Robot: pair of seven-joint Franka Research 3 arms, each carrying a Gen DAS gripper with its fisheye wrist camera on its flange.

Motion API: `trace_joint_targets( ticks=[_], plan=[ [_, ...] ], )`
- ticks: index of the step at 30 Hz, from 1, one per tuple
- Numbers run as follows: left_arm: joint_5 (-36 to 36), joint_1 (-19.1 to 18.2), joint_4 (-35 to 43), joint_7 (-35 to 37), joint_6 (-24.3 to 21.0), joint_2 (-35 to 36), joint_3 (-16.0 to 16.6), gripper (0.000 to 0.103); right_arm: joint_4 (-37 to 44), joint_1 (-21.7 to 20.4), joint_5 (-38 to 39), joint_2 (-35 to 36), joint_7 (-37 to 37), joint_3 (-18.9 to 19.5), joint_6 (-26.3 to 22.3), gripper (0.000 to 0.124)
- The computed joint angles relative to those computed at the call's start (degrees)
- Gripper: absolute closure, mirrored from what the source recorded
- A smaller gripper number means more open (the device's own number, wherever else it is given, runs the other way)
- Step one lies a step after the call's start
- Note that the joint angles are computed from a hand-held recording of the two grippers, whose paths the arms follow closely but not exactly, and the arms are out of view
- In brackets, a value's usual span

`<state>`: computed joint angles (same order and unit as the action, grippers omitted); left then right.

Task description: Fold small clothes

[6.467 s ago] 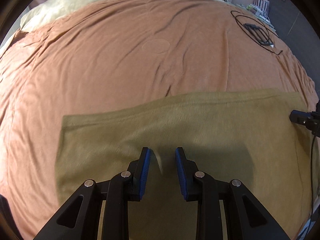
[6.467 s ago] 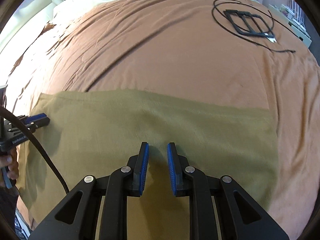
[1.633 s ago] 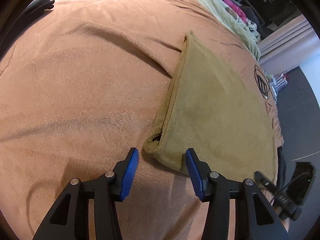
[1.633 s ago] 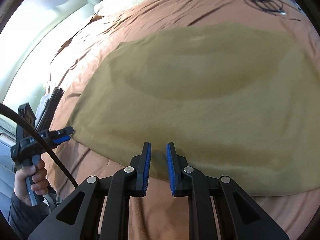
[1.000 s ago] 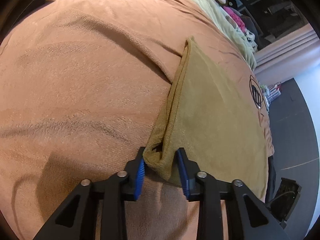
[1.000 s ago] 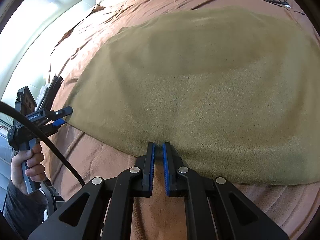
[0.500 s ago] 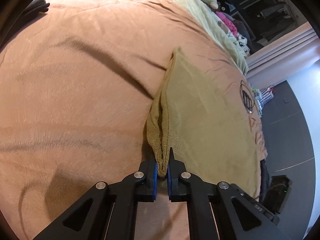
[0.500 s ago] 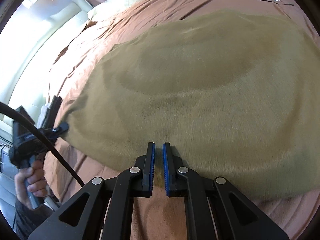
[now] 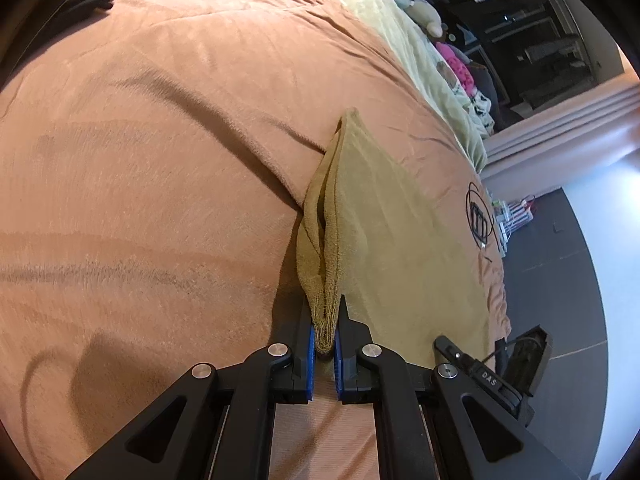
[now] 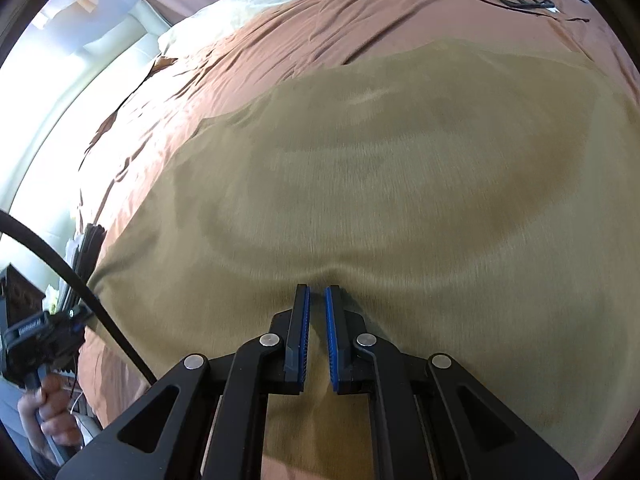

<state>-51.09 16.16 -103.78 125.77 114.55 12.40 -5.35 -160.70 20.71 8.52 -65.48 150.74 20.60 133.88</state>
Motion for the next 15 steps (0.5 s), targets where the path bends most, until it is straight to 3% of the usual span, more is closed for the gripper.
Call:
trace_joint_targets(
  ticks=[15],
  plan=[
    [-1.71,1.02,-0.5,-2.19,-0.72,1.51,0.11,0.096,0.68,-5.81,-0.92,6.09,-5.18,-4.88,5.96,0.119]
  ],
)
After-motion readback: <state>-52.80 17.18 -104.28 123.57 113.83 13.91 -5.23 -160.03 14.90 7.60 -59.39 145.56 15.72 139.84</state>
